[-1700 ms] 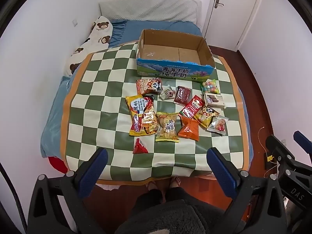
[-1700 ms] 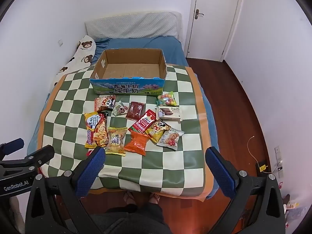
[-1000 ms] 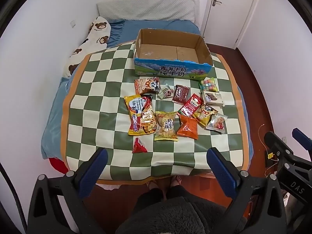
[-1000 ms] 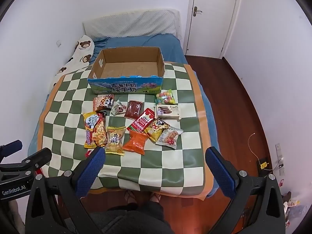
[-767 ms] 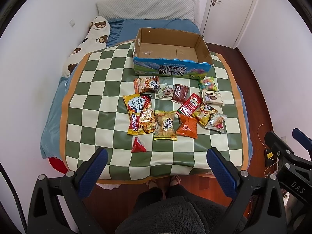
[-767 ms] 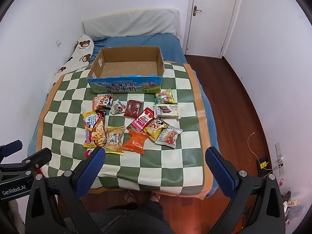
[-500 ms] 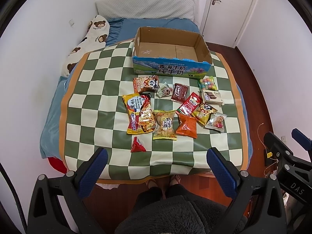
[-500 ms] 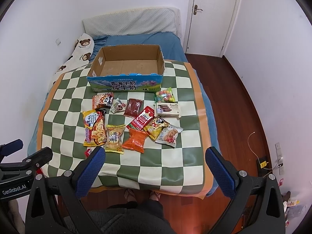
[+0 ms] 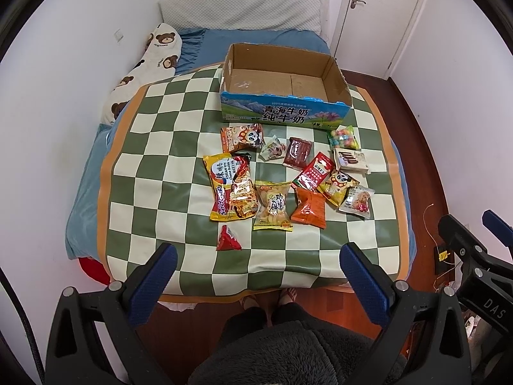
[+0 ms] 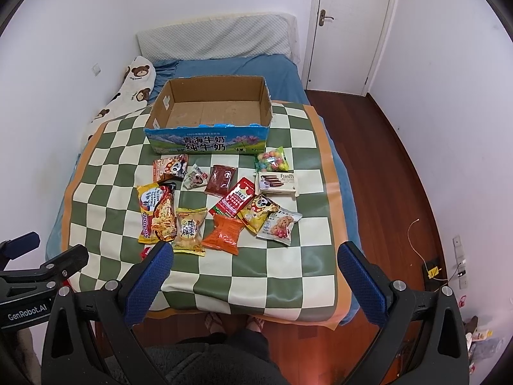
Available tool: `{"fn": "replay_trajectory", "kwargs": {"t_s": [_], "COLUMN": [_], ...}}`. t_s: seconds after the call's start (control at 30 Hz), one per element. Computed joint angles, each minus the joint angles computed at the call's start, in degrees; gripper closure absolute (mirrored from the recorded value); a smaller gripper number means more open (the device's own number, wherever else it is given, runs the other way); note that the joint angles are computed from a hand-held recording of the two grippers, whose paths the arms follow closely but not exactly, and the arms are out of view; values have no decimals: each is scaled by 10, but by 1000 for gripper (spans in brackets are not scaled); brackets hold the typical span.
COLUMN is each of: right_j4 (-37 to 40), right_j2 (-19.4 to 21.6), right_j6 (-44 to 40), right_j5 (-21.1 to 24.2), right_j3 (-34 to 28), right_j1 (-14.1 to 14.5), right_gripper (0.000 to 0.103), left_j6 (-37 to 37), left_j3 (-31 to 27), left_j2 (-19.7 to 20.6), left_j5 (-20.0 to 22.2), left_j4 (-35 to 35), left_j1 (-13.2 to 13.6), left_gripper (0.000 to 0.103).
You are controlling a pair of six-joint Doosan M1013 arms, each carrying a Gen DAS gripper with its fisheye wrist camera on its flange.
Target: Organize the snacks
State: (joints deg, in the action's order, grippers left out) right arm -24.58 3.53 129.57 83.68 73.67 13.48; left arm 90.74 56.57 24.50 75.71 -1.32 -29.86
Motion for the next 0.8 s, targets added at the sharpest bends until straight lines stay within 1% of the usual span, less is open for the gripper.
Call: {"fn": "replay_trajectory", "kwargs": {"t_s": [0.53, 0.8], "right_j4": [2, 5], "right_j2": [5, 8], "right_j6": [-4, 0], "right_j5": [3, 5], "right_j3": [-9, -14], "right_j1": [0, 4], "right_gripper": [0, 0], "left_j6": [0, -1], "left_j3": [3, 1], "left_j2": [1, 1], "left_j5": [-4, -2], "left_j4": [1, 1], "left_j1": [-1, -1], "left_gripper": [0, 0]}}
